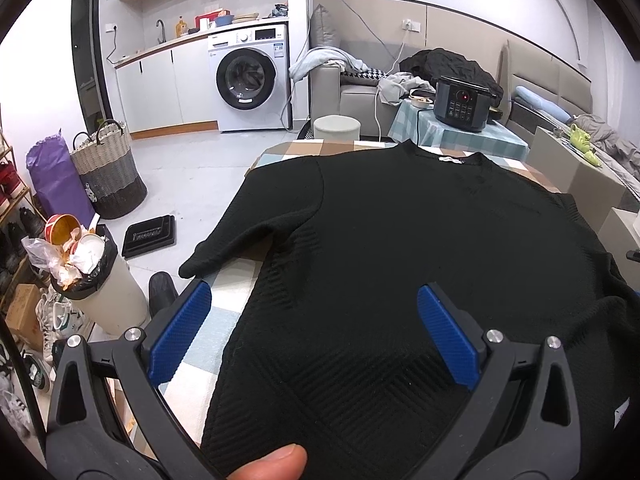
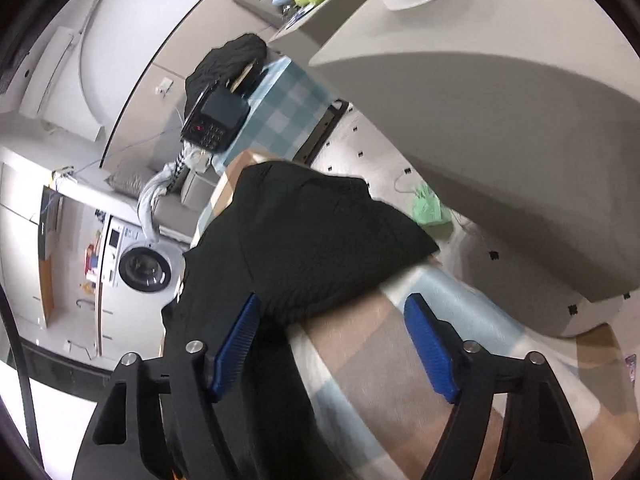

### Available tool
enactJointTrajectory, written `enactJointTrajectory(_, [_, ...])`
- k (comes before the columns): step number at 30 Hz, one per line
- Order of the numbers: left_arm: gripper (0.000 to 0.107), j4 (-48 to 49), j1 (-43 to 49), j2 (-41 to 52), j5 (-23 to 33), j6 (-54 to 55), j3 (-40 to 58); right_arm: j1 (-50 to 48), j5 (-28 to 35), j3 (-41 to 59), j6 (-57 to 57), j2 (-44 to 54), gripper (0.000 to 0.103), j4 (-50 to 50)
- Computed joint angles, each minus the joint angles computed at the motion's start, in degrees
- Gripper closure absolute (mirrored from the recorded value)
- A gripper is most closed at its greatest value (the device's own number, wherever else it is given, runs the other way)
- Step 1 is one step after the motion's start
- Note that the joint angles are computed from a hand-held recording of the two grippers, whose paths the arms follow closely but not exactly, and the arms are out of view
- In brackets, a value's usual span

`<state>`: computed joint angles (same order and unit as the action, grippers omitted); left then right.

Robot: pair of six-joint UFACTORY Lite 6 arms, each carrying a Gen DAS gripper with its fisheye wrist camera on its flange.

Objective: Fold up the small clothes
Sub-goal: 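Grasp the sweater's side edge with the right gripper and fold it inward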

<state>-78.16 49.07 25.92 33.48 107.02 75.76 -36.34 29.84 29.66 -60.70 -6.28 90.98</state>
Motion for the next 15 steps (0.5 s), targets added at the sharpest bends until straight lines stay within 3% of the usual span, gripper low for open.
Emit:
enactJointTrajectory(5, [0.004, -1.4, -0.4, 2.0, -0.2, 1.4, 1.4, 3.6, -5.1, 4.3, 5.0, 3.0, 0.034, -1.3])
enactJointTrajectory(9, [0.004, -2.7, -0.4, 2.2, -0.4, 3.2, 1.2, 5.2, -8.4, 7.3, 15.3, 4.9, 0.059, -11.6])
enactJointTrajectory(15, [0.004, -2.1, -0.1, 3.2, -0.3, 2.4, 1.8, 5.0, -9.1, 9.6, 22.3, 6.1, 0.072, -19.2])
